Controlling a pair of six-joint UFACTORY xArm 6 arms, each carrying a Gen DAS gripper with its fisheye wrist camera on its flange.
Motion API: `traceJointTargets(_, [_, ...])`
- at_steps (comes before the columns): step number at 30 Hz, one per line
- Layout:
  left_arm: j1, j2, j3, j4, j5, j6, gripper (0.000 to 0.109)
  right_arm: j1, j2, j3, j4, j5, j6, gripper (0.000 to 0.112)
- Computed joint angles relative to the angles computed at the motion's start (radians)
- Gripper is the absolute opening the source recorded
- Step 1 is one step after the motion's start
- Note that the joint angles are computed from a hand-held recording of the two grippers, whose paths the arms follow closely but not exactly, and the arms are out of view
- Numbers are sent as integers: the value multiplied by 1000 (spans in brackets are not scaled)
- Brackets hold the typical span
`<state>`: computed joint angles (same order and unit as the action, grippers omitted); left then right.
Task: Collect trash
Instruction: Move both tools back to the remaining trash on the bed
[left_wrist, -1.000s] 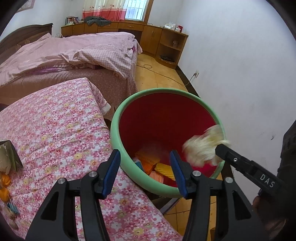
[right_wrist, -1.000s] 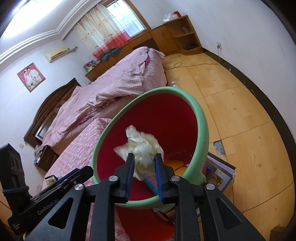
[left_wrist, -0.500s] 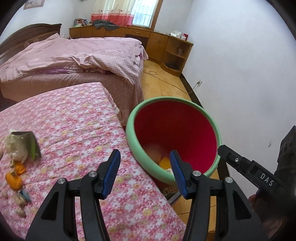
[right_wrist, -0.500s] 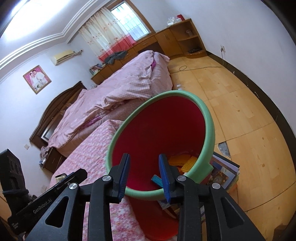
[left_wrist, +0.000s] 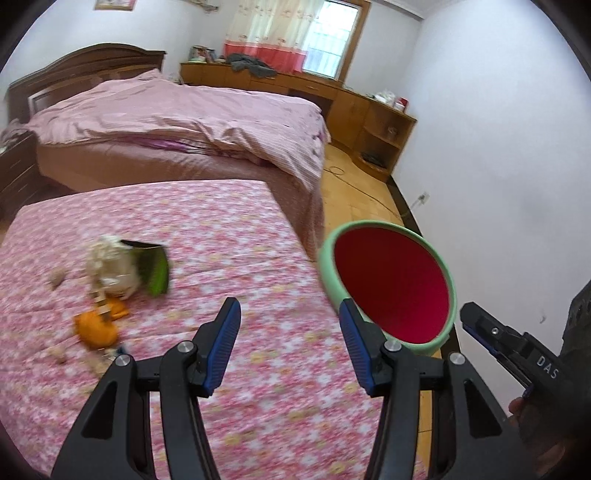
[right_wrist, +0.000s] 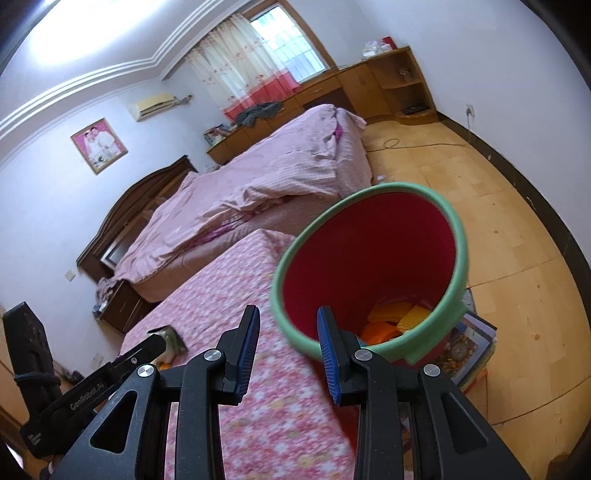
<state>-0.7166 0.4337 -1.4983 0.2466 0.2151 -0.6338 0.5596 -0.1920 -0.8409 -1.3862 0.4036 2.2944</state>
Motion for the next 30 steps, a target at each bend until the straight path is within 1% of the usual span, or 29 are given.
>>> traceJointTargets(7, [74, -104, 154, 118, -29, -148, 55, 29, 75, -69, 26, -26, -45, 33])
traceJointTargets(14, [144, -155, 228, 211, -19, -246, 55, 41, 183, -164, 100, -55, -126, 33])
traceJointTargets(21, [184, -135, 247, 142, -2, -205, 55, 49, 261, -229, 141, -67, -173, 33])
traceJointTargets(25, [202, -93, 220, 105, 10, -189, 55, 44, 301, -260, 193, -81, -235, 33])
traceJointTargets(30, [215, -36, 173, 56, 34, -152, 55, 37, 346, -289, 232, -98, -272, 33])
